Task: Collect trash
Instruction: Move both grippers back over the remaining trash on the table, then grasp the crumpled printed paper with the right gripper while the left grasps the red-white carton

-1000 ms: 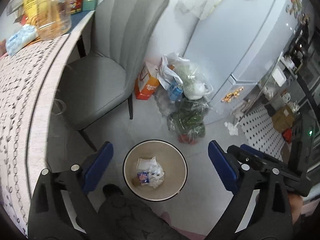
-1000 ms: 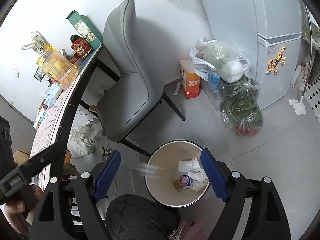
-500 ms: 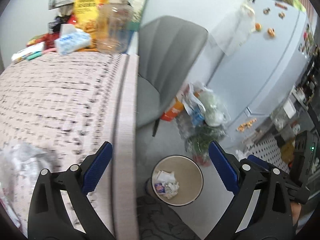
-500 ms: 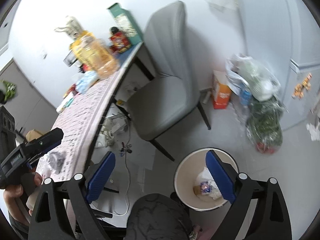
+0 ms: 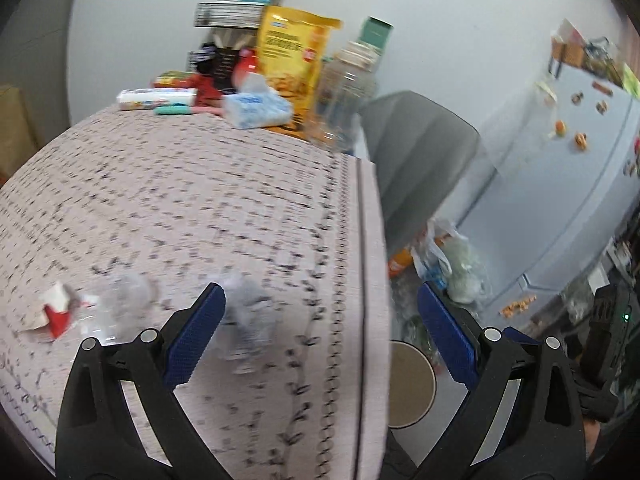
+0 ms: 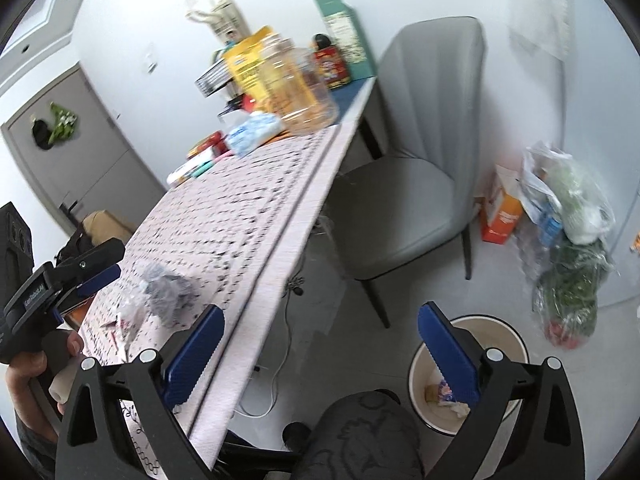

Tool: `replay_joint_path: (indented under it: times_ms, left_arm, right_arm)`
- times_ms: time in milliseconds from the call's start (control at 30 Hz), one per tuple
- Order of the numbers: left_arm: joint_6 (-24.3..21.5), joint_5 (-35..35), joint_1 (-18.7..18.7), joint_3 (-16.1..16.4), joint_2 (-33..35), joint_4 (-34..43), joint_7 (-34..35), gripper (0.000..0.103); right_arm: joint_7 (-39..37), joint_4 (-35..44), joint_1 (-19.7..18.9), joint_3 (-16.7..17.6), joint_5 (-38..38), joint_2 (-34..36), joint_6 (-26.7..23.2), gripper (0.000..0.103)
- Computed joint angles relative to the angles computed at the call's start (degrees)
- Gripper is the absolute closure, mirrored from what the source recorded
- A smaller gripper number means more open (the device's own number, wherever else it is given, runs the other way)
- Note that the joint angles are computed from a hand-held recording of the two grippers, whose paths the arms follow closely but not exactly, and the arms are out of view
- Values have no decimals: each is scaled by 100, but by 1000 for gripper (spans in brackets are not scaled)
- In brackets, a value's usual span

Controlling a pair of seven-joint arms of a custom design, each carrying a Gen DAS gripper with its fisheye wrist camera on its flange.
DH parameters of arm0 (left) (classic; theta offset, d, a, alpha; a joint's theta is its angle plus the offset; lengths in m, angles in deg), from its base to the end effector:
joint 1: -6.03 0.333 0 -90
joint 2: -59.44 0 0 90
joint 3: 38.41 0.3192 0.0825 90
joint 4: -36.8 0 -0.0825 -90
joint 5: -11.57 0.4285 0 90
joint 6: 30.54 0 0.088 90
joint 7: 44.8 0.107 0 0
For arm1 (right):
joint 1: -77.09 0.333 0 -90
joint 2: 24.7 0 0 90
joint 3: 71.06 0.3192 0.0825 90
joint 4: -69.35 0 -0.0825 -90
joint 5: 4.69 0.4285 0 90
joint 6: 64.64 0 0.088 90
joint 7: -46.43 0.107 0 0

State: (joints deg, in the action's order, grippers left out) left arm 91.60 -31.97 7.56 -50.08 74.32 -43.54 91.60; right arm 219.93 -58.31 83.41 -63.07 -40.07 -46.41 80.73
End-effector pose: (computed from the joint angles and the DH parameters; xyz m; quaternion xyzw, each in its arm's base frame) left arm 0.7095 -0.1373 0.6248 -0.3781 0.8186 -0.4317 0.0241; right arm 0.5095 0.1452 0.5904 -0.3394 0.8443 -0.2491 0.3316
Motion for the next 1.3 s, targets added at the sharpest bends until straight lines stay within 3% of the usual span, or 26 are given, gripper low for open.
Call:
replay_joint_path:
  times_ms: [533, 767, 1033, 1300]
  left_arm:
    - [501, 85, 475, 208, 181, 187, -271, 8]
    - [578, 213, 670, 257, 355, 324, -503, 8]
    - [538, 413, 922, 297, 731, 640, -903, 25]
    - [428, 710, 1078, 289, 1207, 1078, -1463, 41]
  right_arm:
    - [-809, 1579, 543, -166, 136, 1549, 228, 8]
    - [-1443, 2229, 808, -319, 565, 2203, 403, 8]
    - [-2257, 3134, 1051, -426, 1149, 3036, 309, 8]
    - [-2587, 4074, 1246, -613, 1397, 3805, -177, 8]
